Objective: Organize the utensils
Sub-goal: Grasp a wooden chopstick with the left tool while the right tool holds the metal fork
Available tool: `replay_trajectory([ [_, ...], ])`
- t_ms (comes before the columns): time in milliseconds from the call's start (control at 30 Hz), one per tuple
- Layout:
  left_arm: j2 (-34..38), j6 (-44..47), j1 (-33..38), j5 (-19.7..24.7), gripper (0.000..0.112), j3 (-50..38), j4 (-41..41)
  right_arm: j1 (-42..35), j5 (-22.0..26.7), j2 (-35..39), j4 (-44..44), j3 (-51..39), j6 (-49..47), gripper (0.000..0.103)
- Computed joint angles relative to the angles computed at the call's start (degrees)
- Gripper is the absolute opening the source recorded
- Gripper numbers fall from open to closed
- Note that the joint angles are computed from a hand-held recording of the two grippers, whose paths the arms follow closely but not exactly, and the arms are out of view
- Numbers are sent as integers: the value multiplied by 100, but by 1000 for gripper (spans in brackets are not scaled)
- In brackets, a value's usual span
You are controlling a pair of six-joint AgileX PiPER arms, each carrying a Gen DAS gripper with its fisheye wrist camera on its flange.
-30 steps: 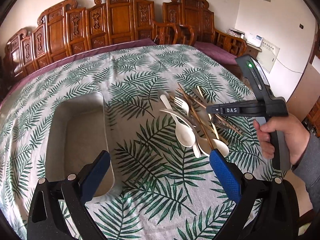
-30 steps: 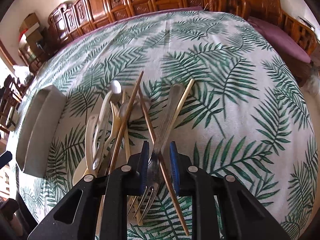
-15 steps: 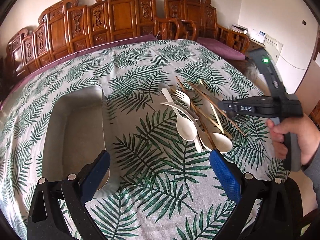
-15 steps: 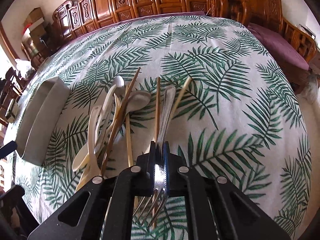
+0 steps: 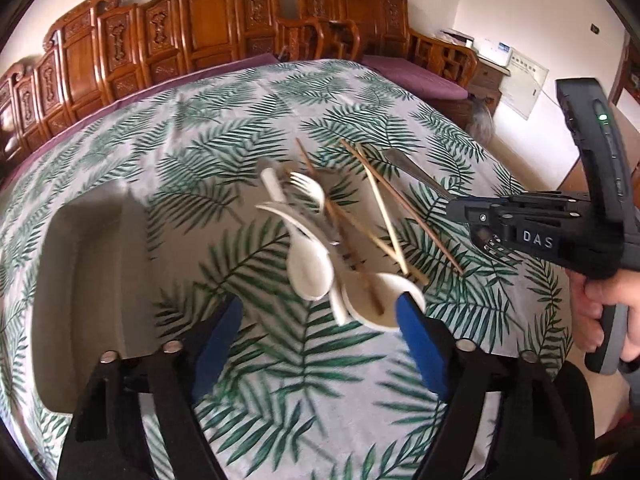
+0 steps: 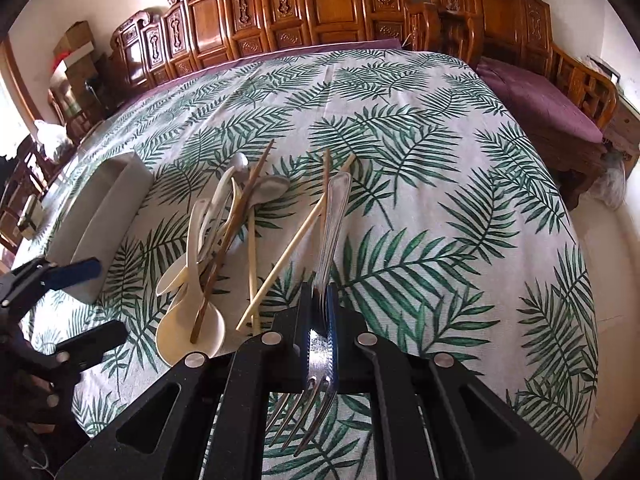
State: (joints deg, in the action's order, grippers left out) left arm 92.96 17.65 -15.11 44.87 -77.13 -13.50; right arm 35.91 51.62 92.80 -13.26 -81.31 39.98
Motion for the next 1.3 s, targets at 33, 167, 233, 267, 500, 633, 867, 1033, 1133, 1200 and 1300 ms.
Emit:
replay_trajectory([
  [33, 56, -46, -55, -11, 67, -51, 44, -37, -29, -24, 30, 31, -21, 8],
  [167, 487, -94, -173, 165, 55, -551, -64, -139, -94, -140, 85, 165, -83, 8],
  [233, 721, -191, -220, 235, 50, -820, -39, -206, -152, -183, 118, 239, -71, 8],
  [267, 839, -249, -244, 267, 45, -947, -8, -285, -207, -230, 191, 315, -90, 8],
  [500, 1498, -389, -280, 554, 29, -1667, -111, -505, -354, -356, 326, 561, -102, 8],
  [633, 1832, -653, -339, 731, 21, -2090, 136, -542, -386, -371, 356, 608, -113, 8],
  [867, 2110, -718, -423, 901, 14, -2563, 265, -594, -429, -386, 420, 659, -147, 8],
  [1033, 2170, -819, -526, 878, 14, -2628, 496, -638, -431, -392, 449, 681, -158, 8],
  [1133, 2328, -1065, -596, 1054, 14, -2789, 821, -628, -424, -390, 449, 678, -132, 8],
  [1200, 2354, -1118, -631, 1002, 14, -2765, 955, -627, -428, -385, 455, 676, -162, 8],
  [1300, 2418, -1132, -695, 1026, 14, -2836, 1104, -634, -423, -373, 458, 675, -175, 8],
])
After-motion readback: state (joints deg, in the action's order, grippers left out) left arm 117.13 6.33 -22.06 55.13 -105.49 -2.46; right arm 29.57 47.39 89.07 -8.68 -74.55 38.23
